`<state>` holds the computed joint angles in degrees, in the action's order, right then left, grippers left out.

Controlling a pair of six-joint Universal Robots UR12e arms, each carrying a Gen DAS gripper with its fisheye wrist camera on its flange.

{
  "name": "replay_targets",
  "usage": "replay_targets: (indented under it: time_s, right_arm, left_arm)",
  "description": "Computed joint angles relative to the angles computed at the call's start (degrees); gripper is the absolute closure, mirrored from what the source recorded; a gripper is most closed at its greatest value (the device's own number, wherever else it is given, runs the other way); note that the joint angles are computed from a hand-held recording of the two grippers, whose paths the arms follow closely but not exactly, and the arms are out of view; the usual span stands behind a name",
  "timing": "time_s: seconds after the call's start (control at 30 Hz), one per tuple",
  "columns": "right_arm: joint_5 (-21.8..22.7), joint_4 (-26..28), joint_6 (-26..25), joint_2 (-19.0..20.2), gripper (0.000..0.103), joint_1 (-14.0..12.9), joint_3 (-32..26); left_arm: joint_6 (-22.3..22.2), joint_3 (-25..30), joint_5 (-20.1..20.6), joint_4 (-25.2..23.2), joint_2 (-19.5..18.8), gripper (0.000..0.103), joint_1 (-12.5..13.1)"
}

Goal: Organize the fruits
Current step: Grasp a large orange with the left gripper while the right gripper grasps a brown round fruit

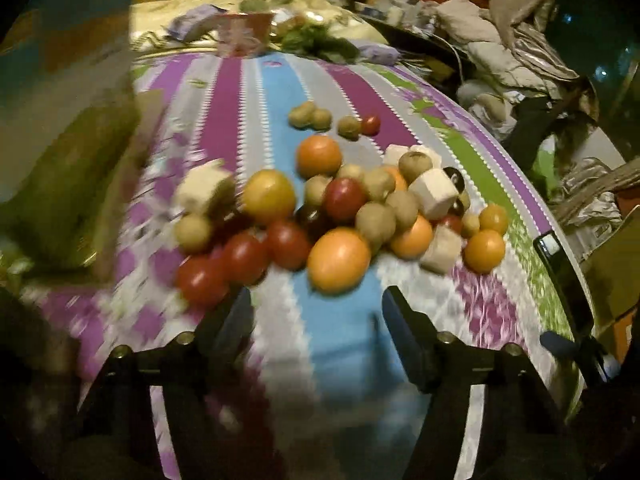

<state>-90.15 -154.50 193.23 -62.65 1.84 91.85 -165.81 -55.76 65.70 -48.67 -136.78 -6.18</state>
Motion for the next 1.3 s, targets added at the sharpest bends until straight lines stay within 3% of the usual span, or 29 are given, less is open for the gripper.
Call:
replay_targets:
  time_s: [0.1,0.2,0.27,0.33,0.37,0.5,0.77,0.9,1.03,1.2,1.3]
  right_arm:
    - [1.66,0.13,0.77,-0.52,0.001,-0.6,0.06]
    - [2.83,-0.6,0.54,-0.77,0.003,-1.02,-0.07]
    - [3.58,-0.97,-0.08,-0.73,0.01,-1.21,-0.42]
    - [4.53,-0.98,-0.75,-0.47,0.018,-1.39,-1.16]
    - [4.93,-1.11,-0.98,-0.36,0.024,-1.47,-1.48]
    - [7.58,-2.13,-1.45,0.4,0.032,-1.87,-3.04]
    - [14.81,-0.48,-4.43,3.92,0.043,-1.07,-7.84]
    - [18.97,1.82,-3.53,6.74,0.059,-0.68,-11.72]
    - [17.93,3.25,-3.77,8.17,0.059,-0.17,-13.8]
    - [11.81,4.76,-4.35,8.63,0.059,0.78,-14.39]
    - [10.52,4.6,-3.85,9.25,0.059,0.92,-15.16]
  left_arm:
    - [1.93,3.99,-0.29,-4.26,-2.38,0.039,-0.69]
    - [2.65,4.34,1.61,-3.24,-3.0,0.039,-1.31]
    - [2.55,4.12,1.64,-2.32,-3.1,0.042,-1.36]
    - [2.22,3.79,2.77,-1.14,-3.01,0.059,-1.44]
    - [2.25,3.76,1.44,-1.71,-2.9,0.066,-1.17]
    - [2.75,0.32,0.42,1.07,-0.65,0.066,-0.37]
    - [-0.37,-9.01,-1.61,5.29,5.27,0.066,2.25]
    - [-3.26,-10.9,-2.12,5.97,6.41,0.066,3.28]
    - [-3.16,-11.2,-3.04,5.53,6.42,0.066,3.69]
    - [-3.51,-11.43,-3.74,5.79,6.31,0.066,3.72]
    - [-4.32,-10.76,-3.83,5.58,5.84,0.066,3.72]
